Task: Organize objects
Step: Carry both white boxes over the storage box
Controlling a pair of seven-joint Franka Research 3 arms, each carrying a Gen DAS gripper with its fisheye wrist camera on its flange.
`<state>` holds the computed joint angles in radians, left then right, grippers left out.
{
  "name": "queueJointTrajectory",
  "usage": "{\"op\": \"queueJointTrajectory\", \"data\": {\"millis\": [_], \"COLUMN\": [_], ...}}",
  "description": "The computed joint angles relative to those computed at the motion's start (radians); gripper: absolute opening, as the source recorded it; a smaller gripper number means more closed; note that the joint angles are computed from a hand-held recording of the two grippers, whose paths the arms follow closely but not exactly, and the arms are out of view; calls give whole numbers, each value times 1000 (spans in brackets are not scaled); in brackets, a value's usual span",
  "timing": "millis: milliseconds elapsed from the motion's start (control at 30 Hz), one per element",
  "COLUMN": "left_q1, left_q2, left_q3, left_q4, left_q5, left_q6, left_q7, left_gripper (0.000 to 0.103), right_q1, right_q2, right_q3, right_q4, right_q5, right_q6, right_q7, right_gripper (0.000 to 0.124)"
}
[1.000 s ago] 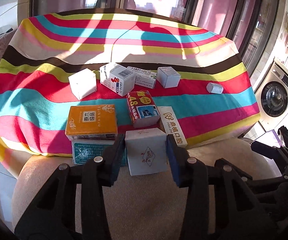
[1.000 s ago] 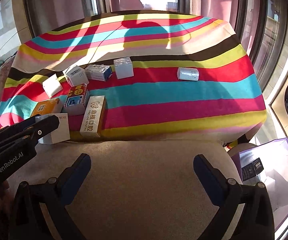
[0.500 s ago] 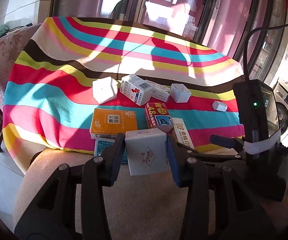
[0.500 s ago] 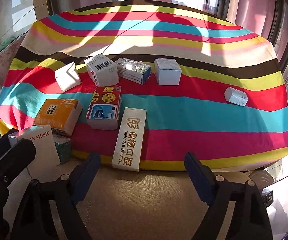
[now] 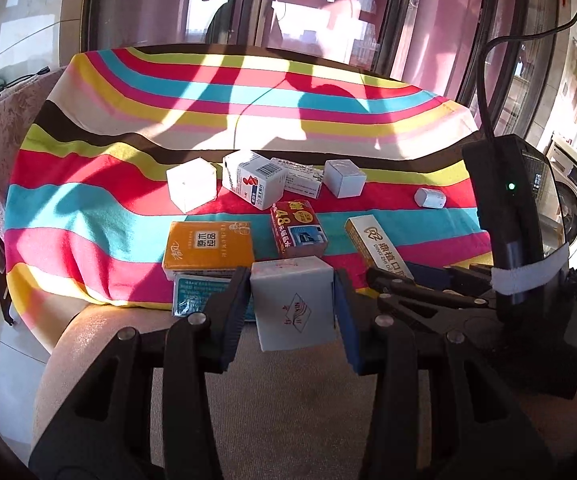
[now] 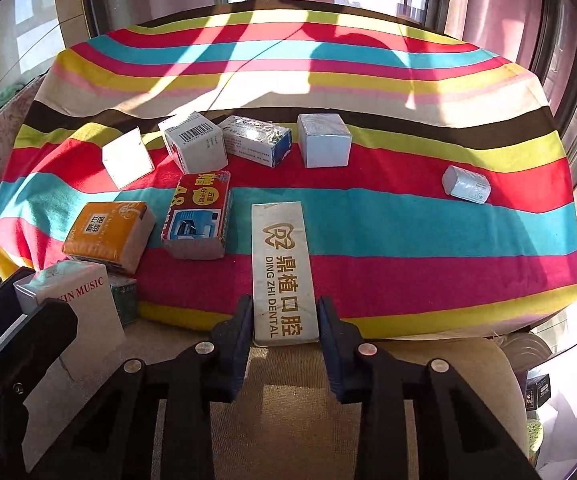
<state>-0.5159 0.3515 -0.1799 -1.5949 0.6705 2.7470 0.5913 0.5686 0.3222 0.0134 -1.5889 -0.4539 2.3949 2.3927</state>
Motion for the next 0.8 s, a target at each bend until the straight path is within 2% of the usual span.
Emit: {"op": "queueJointTrajectory", "data": {"millis": [100, 300, 600, 800], "left_q1": [-5, -30, -71, -84], "left_q2": [11, 47, 116, 188], "left_q3": [-16, -38, -64, -116], "left_q4": [20, 76, 171, 265], "left_q5": [-13, -53, -128, -240], "left_q6": [-7, -28, -46, -43], "left_q7": [37, 124, 269, 424], "left_gripper": [46, 46, 46, 46], "right_q1": [4, -36, -152, -232], "right_q2": [-63, -197, -391, -505], "right_q3": [-9, 15, 99, 153], "right_q4": [-76, -231, -450, -570], "right_q5": [-42, -134, -241, -239], "right_q6": [29, 49, 45, 43], "right_q7": [66, 202, 385, 441], "right_gripper": [33, 33, 33, 33]}}
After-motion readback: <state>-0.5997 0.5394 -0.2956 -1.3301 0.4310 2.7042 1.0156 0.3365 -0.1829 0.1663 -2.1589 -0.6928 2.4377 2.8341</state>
